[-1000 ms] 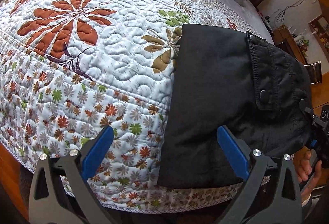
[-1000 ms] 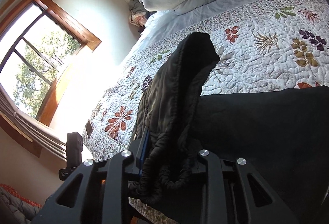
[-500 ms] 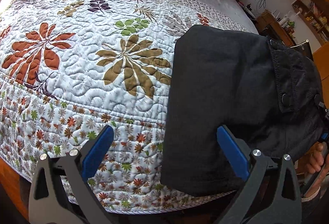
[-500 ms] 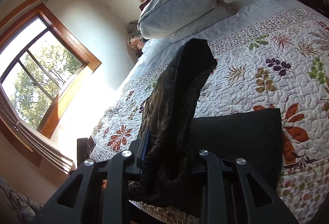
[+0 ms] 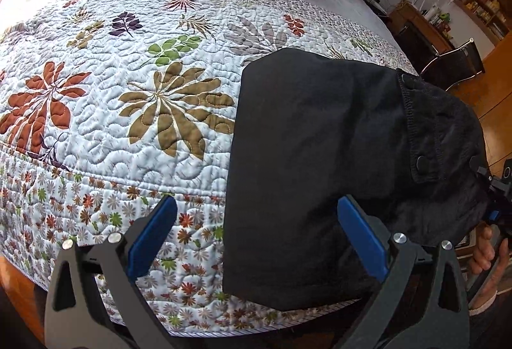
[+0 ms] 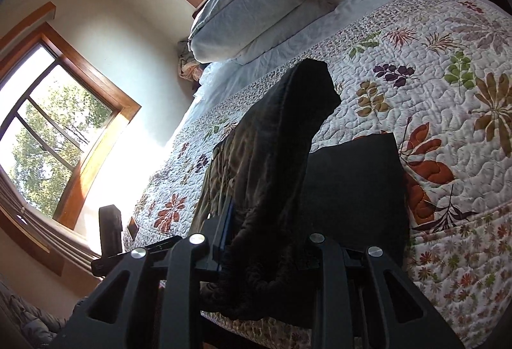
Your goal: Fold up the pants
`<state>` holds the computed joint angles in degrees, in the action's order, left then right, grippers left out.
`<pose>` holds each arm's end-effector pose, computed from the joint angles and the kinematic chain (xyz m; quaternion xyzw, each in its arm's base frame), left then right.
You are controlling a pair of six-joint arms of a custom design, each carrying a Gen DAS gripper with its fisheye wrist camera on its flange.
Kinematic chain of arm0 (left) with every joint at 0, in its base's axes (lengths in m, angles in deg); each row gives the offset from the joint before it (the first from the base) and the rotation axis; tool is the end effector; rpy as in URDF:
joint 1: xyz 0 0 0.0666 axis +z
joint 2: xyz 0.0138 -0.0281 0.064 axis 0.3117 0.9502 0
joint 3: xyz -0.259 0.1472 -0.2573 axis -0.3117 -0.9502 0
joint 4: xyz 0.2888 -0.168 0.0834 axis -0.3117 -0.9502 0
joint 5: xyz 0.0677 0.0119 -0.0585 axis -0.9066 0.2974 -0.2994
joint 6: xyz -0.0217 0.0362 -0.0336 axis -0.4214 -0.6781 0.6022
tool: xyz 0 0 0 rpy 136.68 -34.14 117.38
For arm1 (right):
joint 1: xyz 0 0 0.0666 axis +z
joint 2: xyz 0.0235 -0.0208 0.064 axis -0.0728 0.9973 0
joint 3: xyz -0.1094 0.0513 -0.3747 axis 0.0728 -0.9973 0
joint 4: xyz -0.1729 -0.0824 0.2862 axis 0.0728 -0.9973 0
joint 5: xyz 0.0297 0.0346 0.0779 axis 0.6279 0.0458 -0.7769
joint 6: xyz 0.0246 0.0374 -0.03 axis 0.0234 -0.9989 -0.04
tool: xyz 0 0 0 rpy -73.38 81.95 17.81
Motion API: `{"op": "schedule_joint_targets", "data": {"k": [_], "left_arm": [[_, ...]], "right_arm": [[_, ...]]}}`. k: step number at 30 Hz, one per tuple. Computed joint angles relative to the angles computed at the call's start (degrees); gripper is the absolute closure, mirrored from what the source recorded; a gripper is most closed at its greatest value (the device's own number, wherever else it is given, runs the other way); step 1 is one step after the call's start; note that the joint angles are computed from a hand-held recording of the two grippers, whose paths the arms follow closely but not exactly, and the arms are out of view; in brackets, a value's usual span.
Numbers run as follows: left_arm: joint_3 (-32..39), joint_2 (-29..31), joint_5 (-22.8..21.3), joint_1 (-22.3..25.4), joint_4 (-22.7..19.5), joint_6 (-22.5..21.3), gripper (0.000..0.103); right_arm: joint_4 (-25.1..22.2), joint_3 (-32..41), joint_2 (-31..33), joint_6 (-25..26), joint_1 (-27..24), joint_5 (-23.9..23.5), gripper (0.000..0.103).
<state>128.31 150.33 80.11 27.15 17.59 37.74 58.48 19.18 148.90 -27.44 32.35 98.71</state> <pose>0.5024 0.0614 0.3511 0.1948 0.9419 -0.2016 0.1851 0.2819 0.1986 0.4021 0.2183 0.8442 0.2912 0.3935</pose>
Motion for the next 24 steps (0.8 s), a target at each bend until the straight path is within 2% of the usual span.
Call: {"op": "schedule_joint_targets", "data": {"k": [8, 14, 17, 20, 24], "left_arm": [[-1.50, -4.01, -0.04, -0.61, 4.23, -1.96, 0.003], [-1.44, -4.84, -0.23, -0.81, 4.81, -2.39, 0.003], [-1.62, -4.78, -0.61, -0.91, 4.79, -3.02, 0.003], [-1.55, -4.04, -1.26, -0.80, 4.51, -2.50, 0.003], [-0.81, -2.62, -1.59, -0.26, 3.25, -1.50, 0.003]], "right_arm": [[1.81, 1.59, 3.12, 0.77, -0.02, -2.36, 0.076], [0.63, 2.86, 2.88, 1.65, 0.57, -1.17, 0.076], [-1.56, 3.10, 1.44, 1.30, 0.65, -0.32, 0.076], [-3.43, 2.84, 0.14, 1.26, 0.74, 0.46, 0.076], [-3.67, 1.79, -0.24, 0.26, 0.73, 0.36, 0.076]]}}
